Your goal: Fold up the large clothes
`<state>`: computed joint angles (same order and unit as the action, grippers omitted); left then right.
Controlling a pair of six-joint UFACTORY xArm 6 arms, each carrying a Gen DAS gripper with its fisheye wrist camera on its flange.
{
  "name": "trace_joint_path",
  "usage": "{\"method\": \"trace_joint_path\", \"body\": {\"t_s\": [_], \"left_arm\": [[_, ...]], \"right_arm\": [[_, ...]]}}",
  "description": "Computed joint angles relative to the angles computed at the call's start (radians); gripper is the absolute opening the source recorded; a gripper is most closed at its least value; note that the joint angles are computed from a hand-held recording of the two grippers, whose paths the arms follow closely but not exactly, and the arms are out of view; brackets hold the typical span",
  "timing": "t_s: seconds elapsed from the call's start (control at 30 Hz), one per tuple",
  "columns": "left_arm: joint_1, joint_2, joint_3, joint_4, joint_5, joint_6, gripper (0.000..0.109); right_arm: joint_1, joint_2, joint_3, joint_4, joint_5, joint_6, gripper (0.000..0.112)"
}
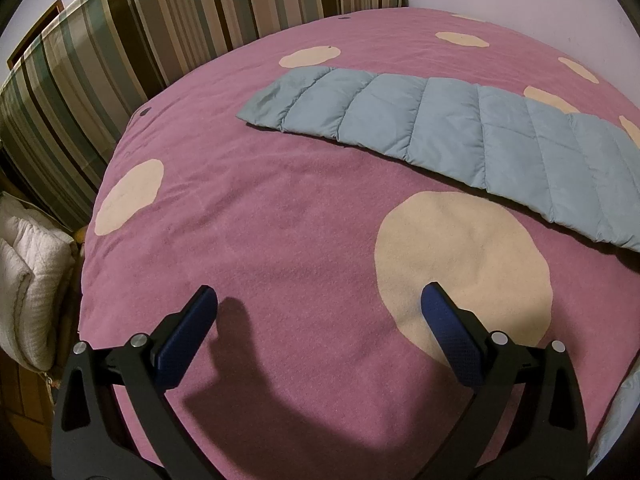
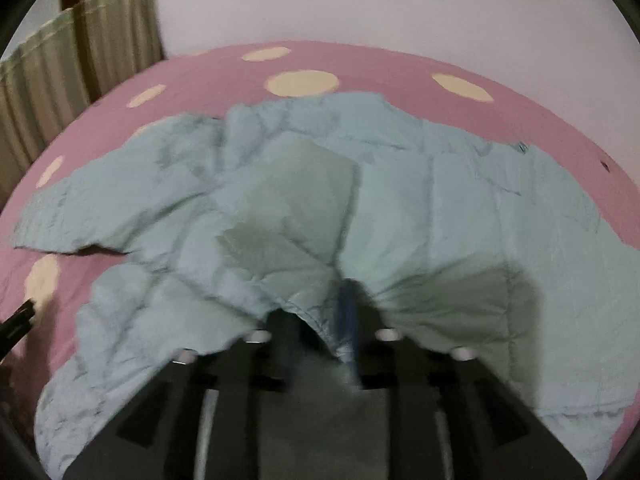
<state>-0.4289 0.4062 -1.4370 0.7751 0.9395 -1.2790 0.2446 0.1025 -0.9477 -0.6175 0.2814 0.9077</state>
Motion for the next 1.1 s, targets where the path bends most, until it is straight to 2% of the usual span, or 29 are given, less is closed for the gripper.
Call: {"method": "trace_joint_path", "body": {"t_s": [0.07,0.17,0.27,0.3,0.37,0.4,0.47,0.5,0.67,0.73,0.83,0.97,1.1], "left_arm": [[0.000,0.000,0.000,0.001,0.001,0.001,0.101],[0.001,0.000,0.002,-0.001,-0.003,-0.001,0.101],[0.001,-0.002,0.003,-0.001,-0.004,-0.001,0.101],[0.000,-0.001,0.002,0.001,-0.001,-0.001,0.101],[0.002,-0.003,0.005,-0.001,-0.005,0.000,0.101],[0.002,-0.003,0.004,-0.002,-0.005,0.000,0.101],[0.001,-0.002,0.003,-0.002,-0.004,0.000,0.101],[0.000,-0.001,0.002,0.000,-0.001,0.000,0.101],[0.001,-0.003,0.002,-0.001,0.002,0.004,0.101],[0.002,-0.004,0.003,-0.003,0.001,0.008,0.101],[0.002,-0.004,0.003,0.000,0.000,0.004,0.101],[0.005,-0.005,0.002,-0.007,-0.003,0.010,0.101],[0.005,-0.003,0.000,-0.008,-0.001,0.012,0.101]], "right_arm": [[0.004,-0.055,0.045,-0.088,-0.051,0.056,0.065],[-0.002,-0.171,0.103,-0.288,-0.060,0.196,0.065],[-0.056,-0.294,0.178,-0.358,-0.047,0.273,0.065],[-0.087,-0.330,0.203,-0.369,-0.034,0.293,0.065],[-0.143,-0.392,0.241,-0.411,0.066,0.343,0.064],[-0.176,-0.401,0.249,-0.437,0.157,0.357,0.063],[-0.229,-0.371,0.244,-0.432,0.270,0.332,0.058],[-0.258,-0.354,0.247,-0.408,0.281,0.309,0.057],[-0.375,-0.232,0.270,-0.293,0.160,0.187,0.057],[-0.398,-0.214,0.280,-0.320,0.108,0.234,0.057],[-0.393,-0.222,0.252,-0.288,0.134,0.189,0.057],[-0.426,-0.249,0.220,-0.331,0.105,0.220,0.057],[-0.454,-0.179,0.128,-0.339,0.121,0.215,0.057]]}}
